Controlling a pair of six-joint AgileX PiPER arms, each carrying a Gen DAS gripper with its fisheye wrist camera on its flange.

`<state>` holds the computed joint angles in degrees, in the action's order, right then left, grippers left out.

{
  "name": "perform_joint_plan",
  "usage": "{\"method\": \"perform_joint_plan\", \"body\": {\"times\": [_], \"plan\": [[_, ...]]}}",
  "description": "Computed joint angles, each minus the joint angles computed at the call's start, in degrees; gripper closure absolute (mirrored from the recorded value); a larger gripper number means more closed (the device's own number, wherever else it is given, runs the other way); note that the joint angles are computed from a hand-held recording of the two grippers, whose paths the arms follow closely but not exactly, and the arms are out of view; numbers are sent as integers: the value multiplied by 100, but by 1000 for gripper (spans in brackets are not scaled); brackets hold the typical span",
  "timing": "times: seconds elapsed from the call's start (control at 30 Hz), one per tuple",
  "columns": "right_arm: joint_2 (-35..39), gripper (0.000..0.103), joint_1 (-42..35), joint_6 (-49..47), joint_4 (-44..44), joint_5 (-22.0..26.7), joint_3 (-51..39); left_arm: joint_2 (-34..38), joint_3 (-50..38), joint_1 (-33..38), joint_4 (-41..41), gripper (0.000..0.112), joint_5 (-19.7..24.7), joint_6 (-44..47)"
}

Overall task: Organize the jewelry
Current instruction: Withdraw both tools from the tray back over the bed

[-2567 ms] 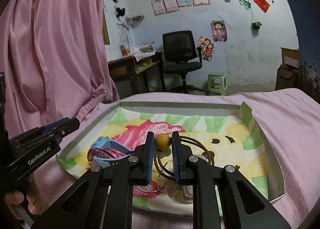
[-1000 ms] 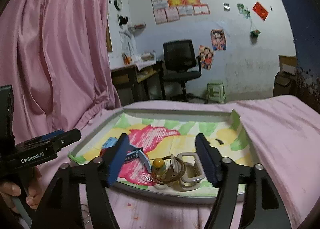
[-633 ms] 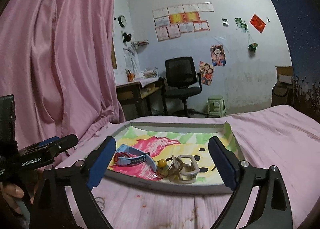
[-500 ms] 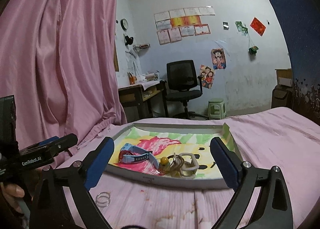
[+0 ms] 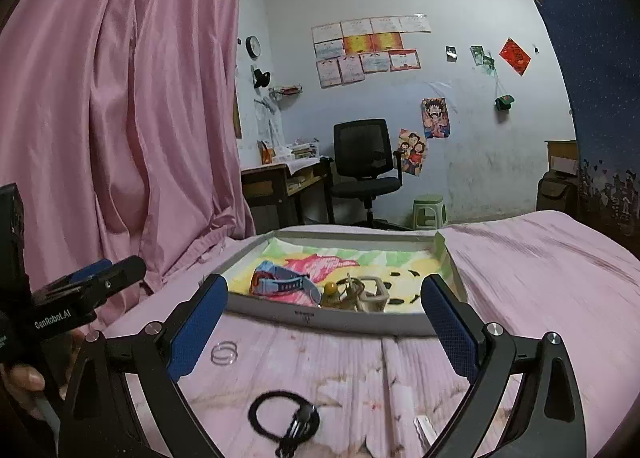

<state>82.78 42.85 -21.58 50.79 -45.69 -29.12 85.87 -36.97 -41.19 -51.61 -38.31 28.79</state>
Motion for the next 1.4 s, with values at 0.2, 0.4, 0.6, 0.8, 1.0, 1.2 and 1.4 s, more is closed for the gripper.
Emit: {"method": "perform_joint_plan", "body": {"times": [0.2,0.4,0.6,0.8,1.0,1.2,1.4], "plan": [[-202,8,339,-257,361,-150,253,-169,275,-159,-121,10,-1,140],[-345,8,585,-481,613,-152,440,-211,342,-46,-176,10,408,337],[-450,8,658,-869,1075,113,474,-102,144,285,-176,10,1196,568],[-446,8,454,-1047,1182,601,412,15,40,346,-362,10,1483,917],[-333,8,151,-1045,1202,1084,344,132,-143,417,-860,10,1798,1575],[-120,8,-107,-1271,1354,1632,126,329,-427,622,-1482,13,2322,2300],[133,21,-256,-1338,1235,2085,-84,474,-588,782,-1839,19,2703,2703]]}}
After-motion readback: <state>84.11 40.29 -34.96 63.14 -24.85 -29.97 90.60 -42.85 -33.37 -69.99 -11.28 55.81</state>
